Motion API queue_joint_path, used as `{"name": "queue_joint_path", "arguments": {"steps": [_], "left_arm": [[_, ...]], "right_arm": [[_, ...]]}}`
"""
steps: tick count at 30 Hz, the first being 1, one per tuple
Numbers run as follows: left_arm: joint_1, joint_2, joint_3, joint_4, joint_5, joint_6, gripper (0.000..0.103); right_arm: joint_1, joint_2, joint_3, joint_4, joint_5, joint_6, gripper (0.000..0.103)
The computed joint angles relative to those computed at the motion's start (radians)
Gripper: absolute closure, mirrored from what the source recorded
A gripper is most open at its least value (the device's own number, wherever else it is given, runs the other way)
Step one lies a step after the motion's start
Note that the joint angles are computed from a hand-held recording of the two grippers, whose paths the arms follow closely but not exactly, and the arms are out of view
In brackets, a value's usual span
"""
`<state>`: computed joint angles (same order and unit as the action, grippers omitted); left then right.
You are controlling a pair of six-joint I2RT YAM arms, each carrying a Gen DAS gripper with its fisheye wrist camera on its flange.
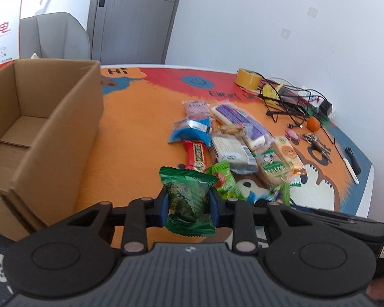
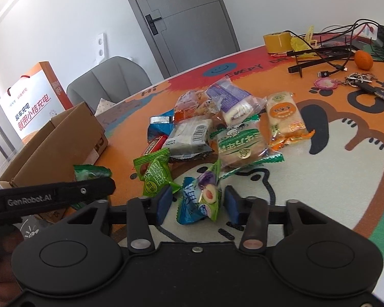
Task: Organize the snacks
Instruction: 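Carry both candies to the cardboard box and open both tools inside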
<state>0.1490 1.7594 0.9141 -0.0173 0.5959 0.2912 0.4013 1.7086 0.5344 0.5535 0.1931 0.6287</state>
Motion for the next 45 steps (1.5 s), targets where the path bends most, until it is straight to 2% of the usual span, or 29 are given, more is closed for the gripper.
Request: {"name": "queue_joint_path", "arguments": {"steps": [2,12,29,45], "left_arm": [[0.014,-0.009,0.003,-0.003,0.009,0.006,0.073],[0.101,-0.037,0.043,-0.032,0.073,-0.001,0.073],[0.199,-0.071,0.099,-0.066,0.171,-0.012,0.073],[0.270,0.034,0.217,-0.072,0.160,-0.074,0.073]], "right_arm": [[-0.002,-0.007,-0.007,0.022,-0.022,0.008,0.070],[0.073,-0.040,0.071,-0.049,0.066,-0.040,0.071],[0.152,-0.019,0.226,-0.098,0.115,-0.096,0.071],[0.185,0.098,0.427,-0.149,0.088,-0.119,0.071]]}}
